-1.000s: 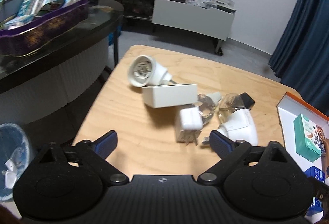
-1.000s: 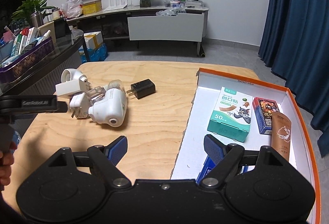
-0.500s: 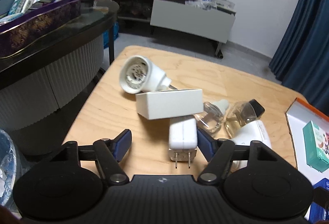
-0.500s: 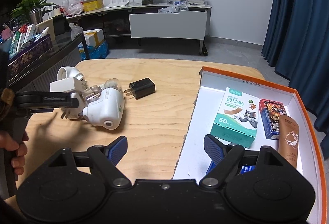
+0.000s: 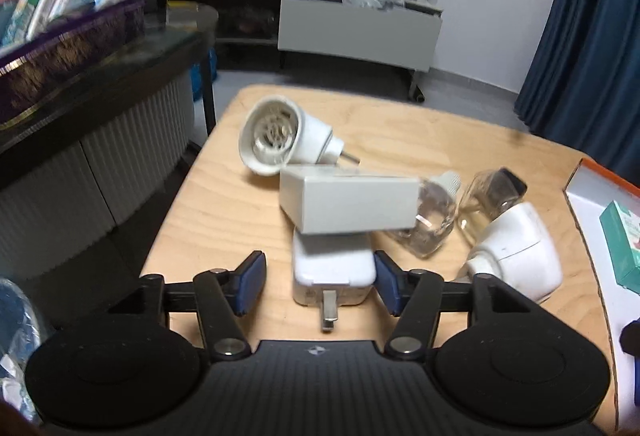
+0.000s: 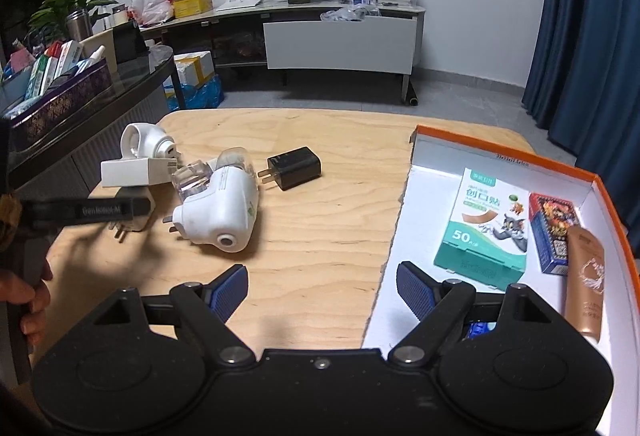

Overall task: Organize rigid objects
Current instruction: 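Grasp white square charger with left gripper while right grasps white plug-in diffuser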

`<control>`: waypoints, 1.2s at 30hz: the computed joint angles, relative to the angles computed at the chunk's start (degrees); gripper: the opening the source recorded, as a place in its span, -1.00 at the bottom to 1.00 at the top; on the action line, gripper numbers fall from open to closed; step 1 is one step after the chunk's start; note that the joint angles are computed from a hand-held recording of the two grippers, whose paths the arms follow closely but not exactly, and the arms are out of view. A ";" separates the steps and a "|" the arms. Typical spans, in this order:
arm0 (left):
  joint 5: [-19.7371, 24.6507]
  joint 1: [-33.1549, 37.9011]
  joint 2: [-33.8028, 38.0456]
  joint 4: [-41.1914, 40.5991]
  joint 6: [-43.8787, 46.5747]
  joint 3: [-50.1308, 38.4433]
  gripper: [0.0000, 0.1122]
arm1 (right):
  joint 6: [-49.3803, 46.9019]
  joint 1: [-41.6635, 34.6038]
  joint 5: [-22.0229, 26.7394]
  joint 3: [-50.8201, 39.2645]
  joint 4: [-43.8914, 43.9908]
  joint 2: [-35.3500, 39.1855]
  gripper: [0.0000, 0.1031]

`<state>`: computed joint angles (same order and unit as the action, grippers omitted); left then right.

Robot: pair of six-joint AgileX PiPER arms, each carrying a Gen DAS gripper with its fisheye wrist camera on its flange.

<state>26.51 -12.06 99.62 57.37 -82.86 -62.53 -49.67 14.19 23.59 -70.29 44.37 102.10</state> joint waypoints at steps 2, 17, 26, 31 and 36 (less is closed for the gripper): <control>-0.29 0.23 0.48 0.51 0.71 -0.41 -0.04 | -0.16 0.58 -0.40 0.11 -0.24 -0.13 0.86; -1.38 -4.23 -10.80 -8.63 4.49 10.36 -0.24 | 15.31 4.93 12.43 -23.42 -3.14 14.95 0.89; -2.83 -5.32 -12.99 -3.95 -0.66 13.30 -0.24 | 37.70 8.79 24.67 -46.59 -20.17 29.22 0.78; -2.66 -4.99 -12.98 -1.99 -3.69 13.52 -0.24 | 32.45 9.66 19.13 -37.75 -19.79 24.41 0.40; -1.50 -6.39 -13.56 0.39 -6.17 12.91 -0.24 | 25.12 8.64 10.83 -23.98 -16.65 15.03 0.40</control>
<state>25.01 -18.45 86.06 57.76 -89.03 -49.62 -24.55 22.83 34.41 -94.27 27.72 117.13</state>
